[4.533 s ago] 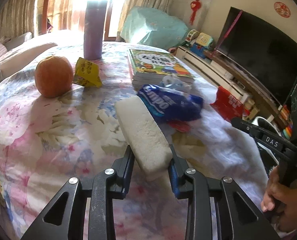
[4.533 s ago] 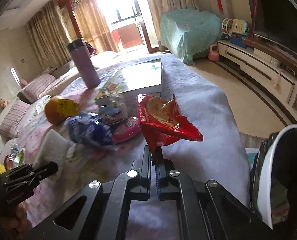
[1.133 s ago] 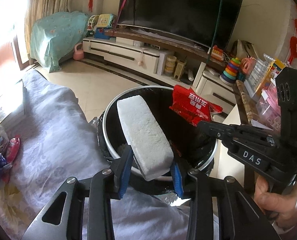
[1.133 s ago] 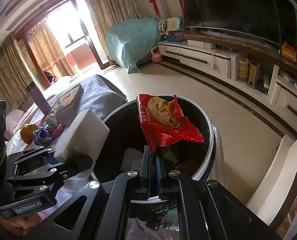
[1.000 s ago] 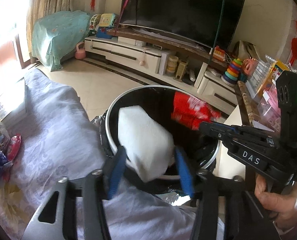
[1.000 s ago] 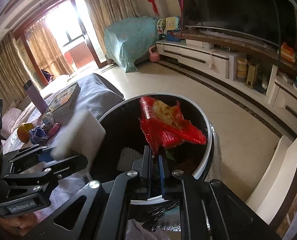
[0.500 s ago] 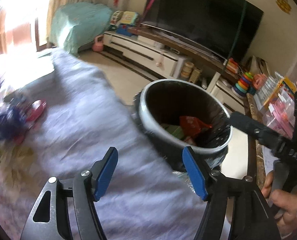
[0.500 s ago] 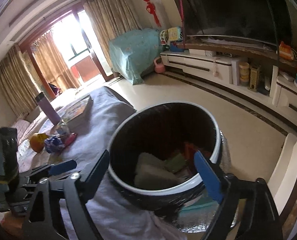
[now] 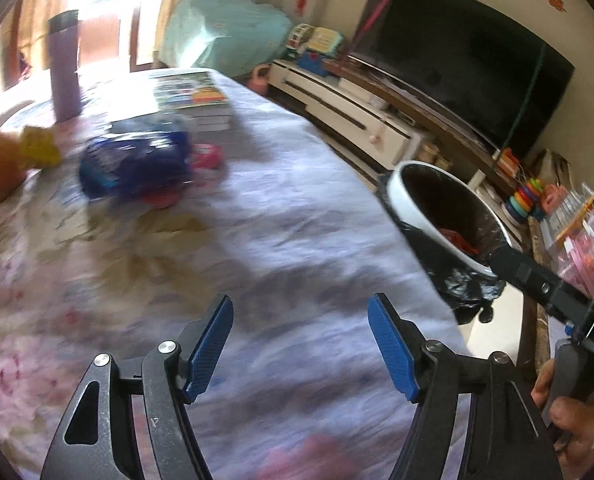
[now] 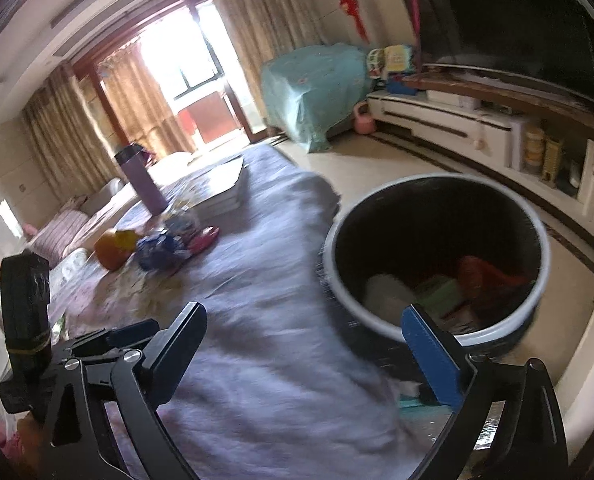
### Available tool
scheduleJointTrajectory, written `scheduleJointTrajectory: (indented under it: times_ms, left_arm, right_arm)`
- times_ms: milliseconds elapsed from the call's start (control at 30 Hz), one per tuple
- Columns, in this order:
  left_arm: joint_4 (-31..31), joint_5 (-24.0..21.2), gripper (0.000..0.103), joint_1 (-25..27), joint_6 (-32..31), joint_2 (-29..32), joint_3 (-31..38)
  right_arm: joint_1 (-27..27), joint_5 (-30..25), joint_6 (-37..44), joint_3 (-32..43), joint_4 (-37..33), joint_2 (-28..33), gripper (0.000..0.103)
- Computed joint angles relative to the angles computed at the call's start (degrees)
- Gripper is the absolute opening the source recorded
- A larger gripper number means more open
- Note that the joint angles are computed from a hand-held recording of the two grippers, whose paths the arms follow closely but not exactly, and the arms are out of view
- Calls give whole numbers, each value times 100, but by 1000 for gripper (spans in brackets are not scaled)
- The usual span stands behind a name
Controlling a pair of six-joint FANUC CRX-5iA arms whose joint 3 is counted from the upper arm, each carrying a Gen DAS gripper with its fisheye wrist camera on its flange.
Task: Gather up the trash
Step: 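Grasp the yellow snack packet with the left gripper while the right gripper grasps the blue Ampo bag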
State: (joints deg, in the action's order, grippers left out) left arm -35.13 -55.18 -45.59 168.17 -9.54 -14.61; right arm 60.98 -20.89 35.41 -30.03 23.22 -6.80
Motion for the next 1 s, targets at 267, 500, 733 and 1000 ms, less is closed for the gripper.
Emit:
scheduleJointTrajectory:
  times_ms: [267,500,733,1000]
  left_arm:
    - [-147,-533,69,-98,560,-754,-539]
    - [-147,-856,69,-54,799,-1193,-824]
    - [-99,-1050,69,136,691,-1488,-1003]
    - [69,-1179,69,665,255,-1806,-1173]
  right_arm:
    - [329,36,347,242,-368,337,99]
    - [536,145,306,396,-266,603,99]
    - [668,431,35,466,72,822,99]
    - [713,133,1347,1246,-1295,1240,99]
